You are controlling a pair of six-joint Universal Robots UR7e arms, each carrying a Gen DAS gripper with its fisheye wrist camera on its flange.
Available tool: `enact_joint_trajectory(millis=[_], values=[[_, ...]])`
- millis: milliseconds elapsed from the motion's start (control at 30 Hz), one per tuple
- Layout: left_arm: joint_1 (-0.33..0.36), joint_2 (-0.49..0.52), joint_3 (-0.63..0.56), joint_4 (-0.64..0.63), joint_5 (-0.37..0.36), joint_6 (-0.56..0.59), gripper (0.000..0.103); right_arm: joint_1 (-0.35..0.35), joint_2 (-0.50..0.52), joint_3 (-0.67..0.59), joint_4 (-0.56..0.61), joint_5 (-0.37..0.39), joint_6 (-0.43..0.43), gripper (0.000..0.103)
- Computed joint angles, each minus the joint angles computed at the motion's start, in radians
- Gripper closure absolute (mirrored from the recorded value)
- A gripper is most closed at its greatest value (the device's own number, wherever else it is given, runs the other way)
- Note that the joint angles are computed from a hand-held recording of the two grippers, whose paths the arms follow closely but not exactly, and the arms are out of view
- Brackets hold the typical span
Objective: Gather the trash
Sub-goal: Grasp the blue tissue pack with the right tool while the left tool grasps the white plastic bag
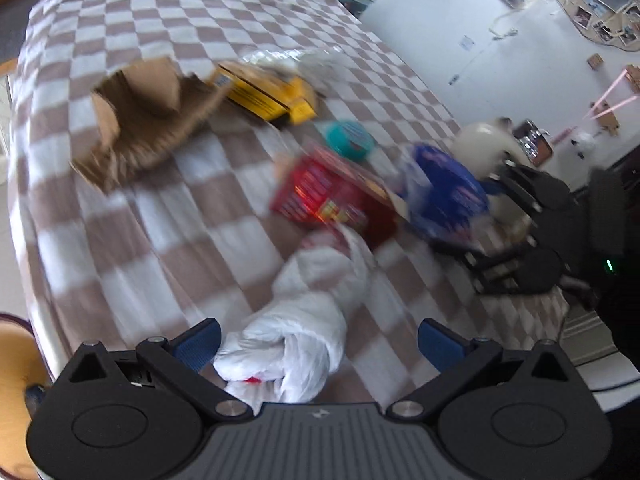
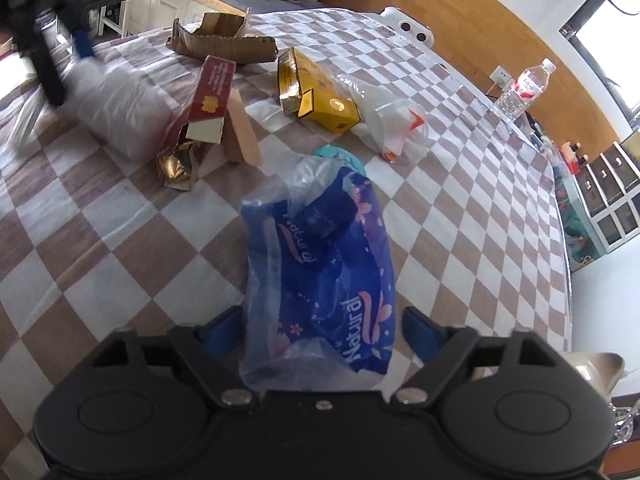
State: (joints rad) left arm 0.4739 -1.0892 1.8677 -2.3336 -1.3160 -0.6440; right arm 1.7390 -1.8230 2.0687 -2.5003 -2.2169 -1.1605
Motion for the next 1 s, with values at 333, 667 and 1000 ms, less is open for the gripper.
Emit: enact_joint_trajectory(millis=[333,667,1000], values=[[-0.092,0.015,-0.011,0.108,0.132,-0.032,0.013,0.022,0.009,-0.035,0.100,-0.008,0.226,0.066],[-0.074,0.076,-0.113,0.261,0.206,0.109,0.030,0.040,-0.054,-0.077,0.291,0.058,0.657,0.073],[-0.079,0.099,-0.140,0.308,0.150,0.148,0.054,0.083,-0.129,-0.016,0.336,0.019,0.892,0.074]])
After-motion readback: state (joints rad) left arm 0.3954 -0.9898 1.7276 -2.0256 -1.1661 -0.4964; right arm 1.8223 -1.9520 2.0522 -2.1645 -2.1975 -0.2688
